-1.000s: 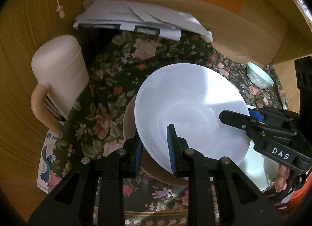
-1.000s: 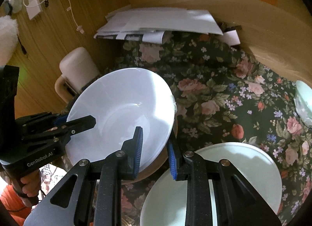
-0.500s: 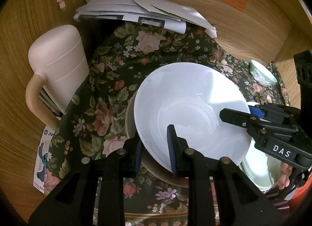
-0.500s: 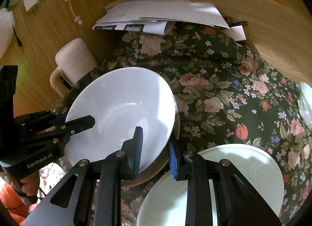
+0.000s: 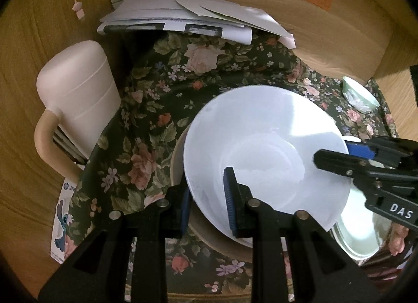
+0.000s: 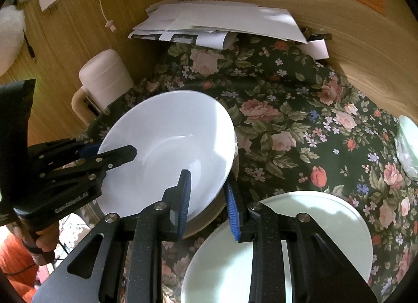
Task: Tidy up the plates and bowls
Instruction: 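Lift the black-dotted white bowl and carry it over the pink bowl with both tools, then lower the white bowl into the pink bowl and open both tools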
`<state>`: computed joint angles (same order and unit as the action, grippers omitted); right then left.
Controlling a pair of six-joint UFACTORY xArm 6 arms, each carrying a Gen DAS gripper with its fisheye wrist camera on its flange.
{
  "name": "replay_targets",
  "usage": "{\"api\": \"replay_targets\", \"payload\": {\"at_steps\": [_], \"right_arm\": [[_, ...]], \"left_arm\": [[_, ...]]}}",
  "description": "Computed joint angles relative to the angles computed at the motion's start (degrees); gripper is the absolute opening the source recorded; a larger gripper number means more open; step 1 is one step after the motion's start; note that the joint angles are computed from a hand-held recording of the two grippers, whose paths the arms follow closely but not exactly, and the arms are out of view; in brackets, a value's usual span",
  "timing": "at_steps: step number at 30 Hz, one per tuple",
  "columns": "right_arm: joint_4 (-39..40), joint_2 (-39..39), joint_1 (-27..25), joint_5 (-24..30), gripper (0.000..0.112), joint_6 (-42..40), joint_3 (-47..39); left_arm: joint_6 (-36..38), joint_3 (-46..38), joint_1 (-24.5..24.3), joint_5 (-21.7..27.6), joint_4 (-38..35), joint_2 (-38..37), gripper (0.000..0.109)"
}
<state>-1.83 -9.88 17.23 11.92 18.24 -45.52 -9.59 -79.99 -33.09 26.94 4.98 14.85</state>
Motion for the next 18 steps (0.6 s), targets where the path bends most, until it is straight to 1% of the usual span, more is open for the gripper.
{"api": "replay_targets", "payload": {"at_steps": [1, 2, 4, 5, 6, 8, 10, 11, 12, 13, 14, 15, 17, 18], "right_arm": [[-3.1, -0.2, -0.4, 0.5, 0.025, 2.4, 0.1], [-3.7, -0.3, -0.4, 0.1, 0.025, 2.8, 0.4], [-1.6, -0.6, -0.5, -0.3, 0.025, 0.9, 0.9], [-2.5, -0.5, -0.4, -0.1, 0.025, 2.3, 0.8], [-1.5, -0.6, -0.4, -0.3, 0.025, 1.4, 1.1], [-2.5, -1.3, -0.8, -1.0, 0.025, 2.4, 1.9], [-1.4, -2.4, -1.3, -2.0, 0.026, 1.8, 3.0], [-0.3, -2.9, -1.5, -2.5, 0.029, 1.2, 3.4], [0.6, -3.4, -1.7, -2.7, 0.030, 0.6, 3.8], [1.2, -4.3, -2.0, -3.2, 0.032, 0.2, 4.4], [1.3, -4.7, -2.4, -3.5, 0.037, 0.2, 4.8], [0.6, -5.6, -3.0, -4.0, 0.040, 0.9, 5.4], [-1.8, -7.1, -4.1, -5.0, 0.050, 3.3, 6.7], [-3.8, -8.2, -4.9, -5.5, 0.052, 5.3, 7.5]], "left_arm": [[-0.6, -0.4, 0.0, 0.2, 0.7, 0.4, 0.023], [-0.9, -0.4, 0.0, -0.1, 1.1, 0.4, 0.023], [-1.2, -0.5, -0.1, -0.3, 1.8, 0.5, 0.023], [-1.2, -0.9, -0.1, -0.1, 2.0, 0.7, 0.023], [-1.2, -1.0, -0.2, 0.0, 2.1, 0.7, 0.023], [-1.5, -1.4, -0.2, 0.6, 2.2, 0.7, 0.023], [-3.2, -1.8, -0.4, 1.5, 3.4, 0.5, 0.025], [-3.7, -2.4, -0.6, 2.0, 3.9, 0.5, 0.031], [-4.4, -2.7, -0.8, 2.5, 4.5, 0.4, 0.041], [-4.8, -3.1, -1.0, 2.8, 4.8, 0.3, 0.046], [-5.4, -3.2, -1.1, 2.6, 5.2, 0.2, 0.055], [-6.1, -3.2, -1.3, 1.9, 6.1, 0.0, 0.059], [-5.5, -3.7, -1.8, 1.5, 6.5, -0.2, 0.062], [-5.2, -4.3, -2.1, 1.7, 6.6, -0.1, 0.066]]}}
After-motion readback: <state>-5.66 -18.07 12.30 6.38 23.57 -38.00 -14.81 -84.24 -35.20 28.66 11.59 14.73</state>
